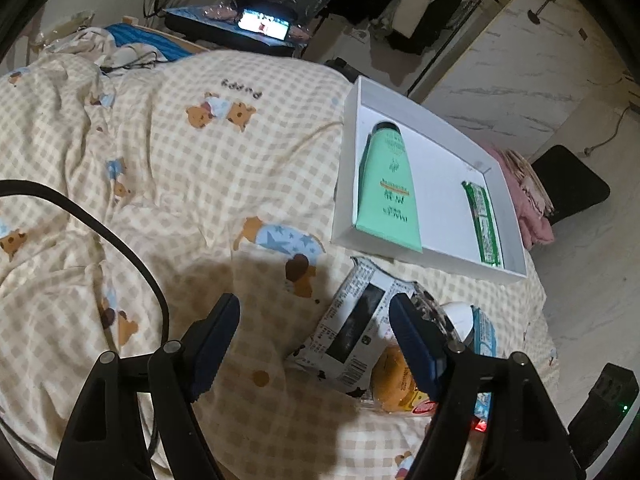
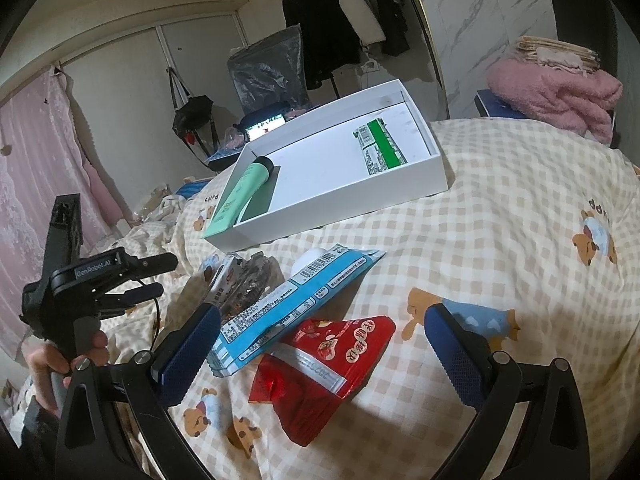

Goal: Organize objects

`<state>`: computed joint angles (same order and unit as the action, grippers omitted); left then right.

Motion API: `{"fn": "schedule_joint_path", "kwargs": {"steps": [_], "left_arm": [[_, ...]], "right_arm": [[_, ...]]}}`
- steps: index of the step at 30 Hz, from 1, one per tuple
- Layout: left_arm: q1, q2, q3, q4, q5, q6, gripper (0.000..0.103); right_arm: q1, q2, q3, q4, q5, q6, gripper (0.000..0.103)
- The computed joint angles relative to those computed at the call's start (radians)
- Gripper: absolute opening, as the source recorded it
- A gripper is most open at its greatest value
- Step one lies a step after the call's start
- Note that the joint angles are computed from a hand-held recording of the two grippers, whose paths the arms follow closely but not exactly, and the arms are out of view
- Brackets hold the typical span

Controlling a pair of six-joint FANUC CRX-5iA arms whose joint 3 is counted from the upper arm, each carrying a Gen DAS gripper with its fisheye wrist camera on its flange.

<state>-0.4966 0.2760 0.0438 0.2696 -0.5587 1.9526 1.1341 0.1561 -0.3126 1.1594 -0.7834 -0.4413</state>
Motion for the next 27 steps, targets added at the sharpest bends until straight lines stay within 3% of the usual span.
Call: {"fn": "schedule_joint_path", "kwargs": {"steps": [2,6,10,11,12,14,16,19,23,27], "left_arm": [[-0.001,0.013,0.003,0.03,-0.008,-0.032,0.08],[-0.013,0.038,0.055,-0.04,-0.055,0.003,0.08],[-0.018,0.038,0.004,0.105,-0.001,-0.168,0.08],[-0.026,0.036,0.0,0.104,0.016,-0.187,0.078],[-0.037,0.029,-0.006,0.08,0.05,-0.186,0.064],[-0.04,0.038,-0.001,0.1,0.048,-0.209,0.057],[-0.038,0.046,-0.023,0.179,0.06,-0.264,0.057],[-0.037,0.075,0.036,0.088,0.002,-0.17,0.058],[-0.033,0.099,0.053,0.117,-0.031,-0.181,0.071],[-0.039,0.11,0.077,0.085,-0.049,-0.163,0.071]], "right_arm": [[0.002,0.003,0.004,-0.006,-0.002,0.008,0.102],[0.003,0.004,0.005,-0.005,-0.002,0.011,0.102],[0.002,0.005,0.005,-0.004,-0.002,0.007,0.102],[0.002,0.006,0.005,-0.003,-0.002,0.005,0.102],[0.001,0.005,0.005,-0.005,-0.001,0.007,0.102],[0.002,0.007,0.007,-0.01,-0.001,0.011,0.102],[0.001,0.007,0.007,-0.012,0.0,0.016,0.102],[0.001,0.006,0.006,-0.012,0.003,0.018,0.102],[0.002,0.009,0.009,-0.016,0.005,0.028,0.102],[0.002,0.012,0.014,-0.024,0.005,0.039,0.102]]}}
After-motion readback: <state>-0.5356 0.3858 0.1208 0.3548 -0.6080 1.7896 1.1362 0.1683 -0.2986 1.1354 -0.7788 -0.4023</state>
